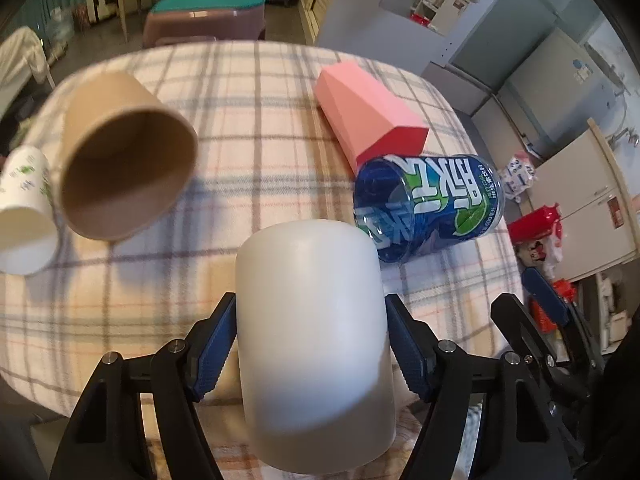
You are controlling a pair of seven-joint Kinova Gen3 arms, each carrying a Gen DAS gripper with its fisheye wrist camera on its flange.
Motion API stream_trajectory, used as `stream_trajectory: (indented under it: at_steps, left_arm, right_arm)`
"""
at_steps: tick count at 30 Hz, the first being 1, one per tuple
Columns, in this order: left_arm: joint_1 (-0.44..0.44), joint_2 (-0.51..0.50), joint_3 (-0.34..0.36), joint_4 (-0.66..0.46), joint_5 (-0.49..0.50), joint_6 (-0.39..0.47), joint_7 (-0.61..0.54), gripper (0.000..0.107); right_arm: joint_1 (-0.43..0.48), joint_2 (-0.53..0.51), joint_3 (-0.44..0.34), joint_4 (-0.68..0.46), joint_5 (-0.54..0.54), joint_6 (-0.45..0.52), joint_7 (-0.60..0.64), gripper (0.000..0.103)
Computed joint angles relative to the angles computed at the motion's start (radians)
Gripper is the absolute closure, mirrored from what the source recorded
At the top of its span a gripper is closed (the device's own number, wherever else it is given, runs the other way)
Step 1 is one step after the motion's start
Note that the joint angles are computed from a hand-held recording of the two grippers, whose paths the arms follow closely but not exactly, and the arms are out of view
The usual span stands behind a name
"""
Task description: Flip cup upside down
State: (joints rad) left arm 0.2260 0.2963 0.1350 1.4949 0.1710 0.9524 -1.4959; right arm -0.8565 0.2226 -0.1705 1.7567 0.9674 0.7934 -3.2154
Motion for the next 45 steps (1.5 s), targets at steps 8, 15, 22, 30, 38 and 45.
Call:
stream_trajectory:
  at_steps: [8,15,22,30,38,45]
  left_arm:
    - [-0.043,-0.147,0.095,0.169,-0.157,-0.300,0.101,0.034]
    - [0.269,-0.157,-0.218,0.307,-0.441,-0.585,0.377,0.034]
    - [0.479,-0.152,-0.431,0.426,-0.726,-0.756,0.637,0.034]
    - [0.188,-0.219,-0.101,0.469,-0.716,-0.692,0.571,0.034]
    - [0.137,-0.248,-0.057,0.494,-0.731,-0.718,0.591,0.015]
    - [0.082,-0.324,-0.009,0.525,-0.727,-0.743,0.585,0.014]
  right_arm:
    - [-0.001,0.003,-0.002,0.001,-0.005,0.004,0.000,0.029]
    - [-0.007,0.014,0.000,-0.004,-0.021,0.017,0.011,0.029]
    - [-0.008,0.027,0.008,-0.022,-0.038,0.026,0.034,0.029]
    - [-0.018,0.036,0.017,-0.038,-0.041,0.023,0.048,0.029]
    - [-0.049,0.023,0.010,-0.042,-0.009,0.065,0.020,0.029]
    - [-0.092,0.006,-0.019,-0.045,0.056,0.135,-0.038,0.029]
